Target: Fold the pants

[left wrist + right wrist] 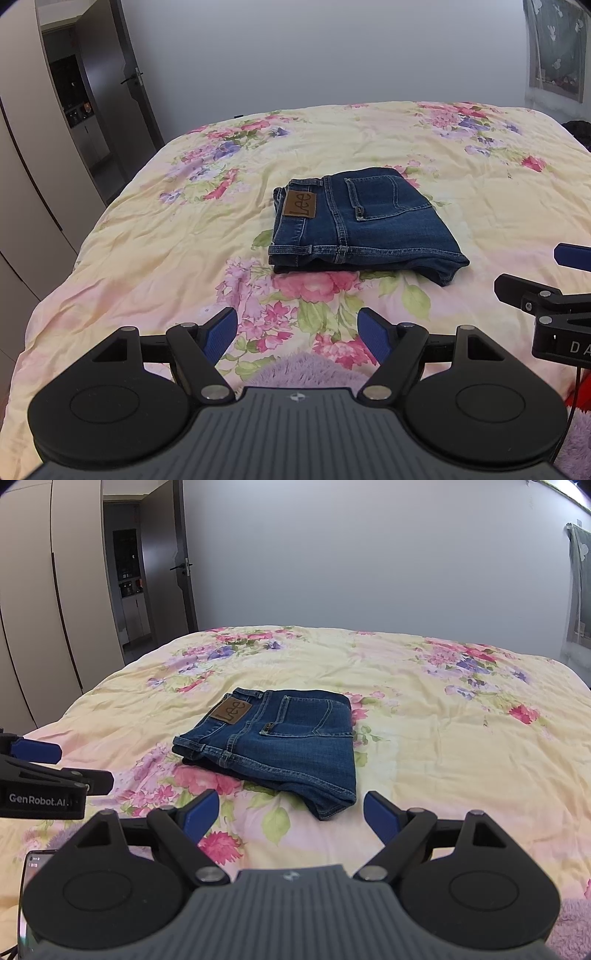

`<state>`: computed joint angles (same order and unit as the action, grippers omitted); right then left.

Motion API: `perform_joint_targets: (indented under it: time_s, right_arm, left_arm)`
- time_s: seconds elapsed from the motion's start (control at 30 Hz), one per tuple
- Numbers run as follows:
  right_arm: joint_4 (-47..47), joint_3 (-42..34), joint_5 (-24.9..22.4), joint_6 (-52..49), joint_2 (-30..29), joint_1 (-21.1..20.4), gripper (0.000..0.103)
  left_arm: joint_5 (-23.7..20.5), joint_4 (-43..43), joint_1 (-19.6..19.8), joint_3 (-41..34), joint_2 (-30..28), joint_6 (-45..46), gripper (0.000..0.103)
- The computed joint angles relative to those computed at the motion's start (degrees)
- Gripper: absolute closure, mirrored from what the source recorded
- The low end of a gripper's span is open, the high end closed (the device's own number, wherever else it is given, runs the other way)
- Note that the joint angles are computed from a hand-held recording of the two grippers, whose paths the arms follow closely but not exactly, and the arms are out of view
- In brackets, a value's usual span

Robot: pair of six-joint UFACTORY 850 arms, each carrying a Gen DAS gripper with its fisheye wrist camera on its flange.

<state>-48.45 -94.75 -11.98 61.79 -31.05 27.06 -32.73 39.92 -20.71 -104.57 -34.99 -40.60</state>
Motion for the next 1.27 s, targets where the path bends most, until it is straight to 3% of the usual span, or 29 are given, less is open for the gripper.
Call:
perform_joint_targets:
  time_s: [1.27]
  right_arm:
    - [2.2,0.8,0.1,-2.0,0.5,-0.1,0.021]
  left_arm:
    - [3.0,1.6,0.0,2.0,1.5,-0.2,0.016]
